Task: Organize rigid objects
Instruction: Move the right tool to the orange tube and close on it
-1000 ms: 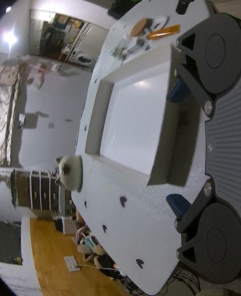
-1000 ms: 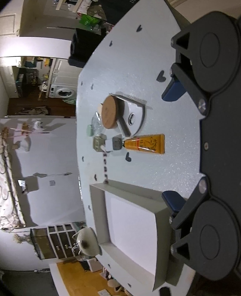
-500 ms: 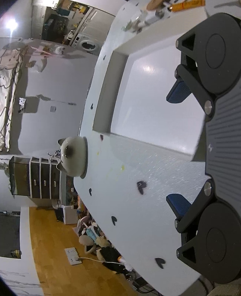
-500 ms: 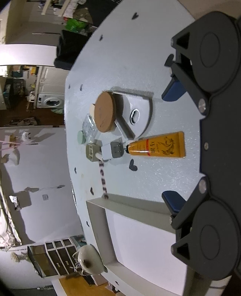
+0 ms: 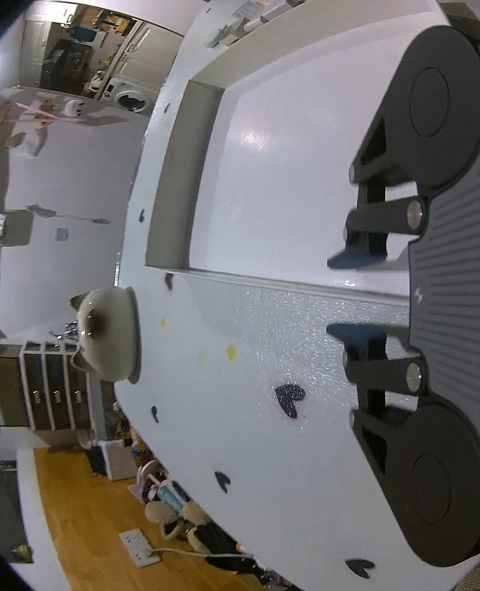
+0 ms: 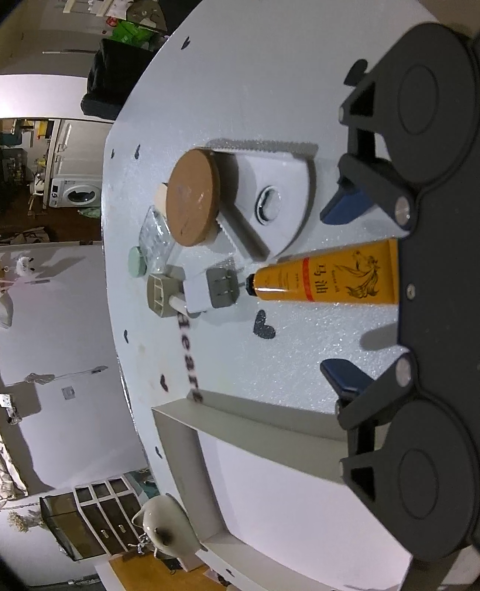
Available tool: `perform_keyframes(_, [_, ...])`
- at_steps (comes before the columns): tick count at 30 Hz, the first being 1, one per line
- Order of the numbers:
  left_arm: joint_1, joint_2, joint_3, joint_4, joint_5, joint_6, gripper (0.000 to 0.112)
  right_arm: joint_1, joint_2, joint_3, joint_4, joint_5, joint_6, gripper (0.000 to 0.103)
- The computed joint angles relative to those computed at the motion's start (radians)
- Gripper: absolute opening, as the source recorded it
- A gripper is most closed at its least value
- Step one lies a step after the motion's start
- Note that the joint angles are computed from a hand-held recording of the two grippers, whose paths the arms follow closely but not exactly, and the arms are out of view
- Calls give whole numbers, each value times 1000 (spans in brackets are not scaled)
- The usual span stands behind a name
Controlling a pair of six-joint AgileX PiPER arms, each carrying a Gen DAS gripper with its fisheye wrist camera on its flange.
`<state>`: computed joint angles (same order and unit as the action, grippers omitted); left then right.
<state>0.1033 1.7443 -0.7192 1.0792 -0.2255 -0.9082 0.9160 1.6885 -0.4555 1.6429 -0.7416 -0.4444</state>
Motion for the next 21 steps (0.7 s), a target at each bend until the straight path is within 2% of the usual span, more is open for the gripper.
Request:
perform_keyframes(1, [2,14,-22,86,0,-85,17,-5,6,2,-17,5,10,76])
perform_keyframes(3, [-4,39,-58,164,11,-160,11,-13,19,5,-54,13,33,69])
perform_keyframes(6, [-17,62,-89,176,22,-158,10,-12,40,-2,-69,-5,21,64])
perform_keyframes(10, [-24,74,-106,188,26,-158,10,-36,50,-6,-102,-6,11,52])
perform_keyframes(19, [-33,112,-176,381,35,-345,10,-80,68,-6,-155,-12,19,38])
perform_keyframes(21, [-37,119,-190,413,40,-375,10,-82,69,-4,-163,-13,24,37])
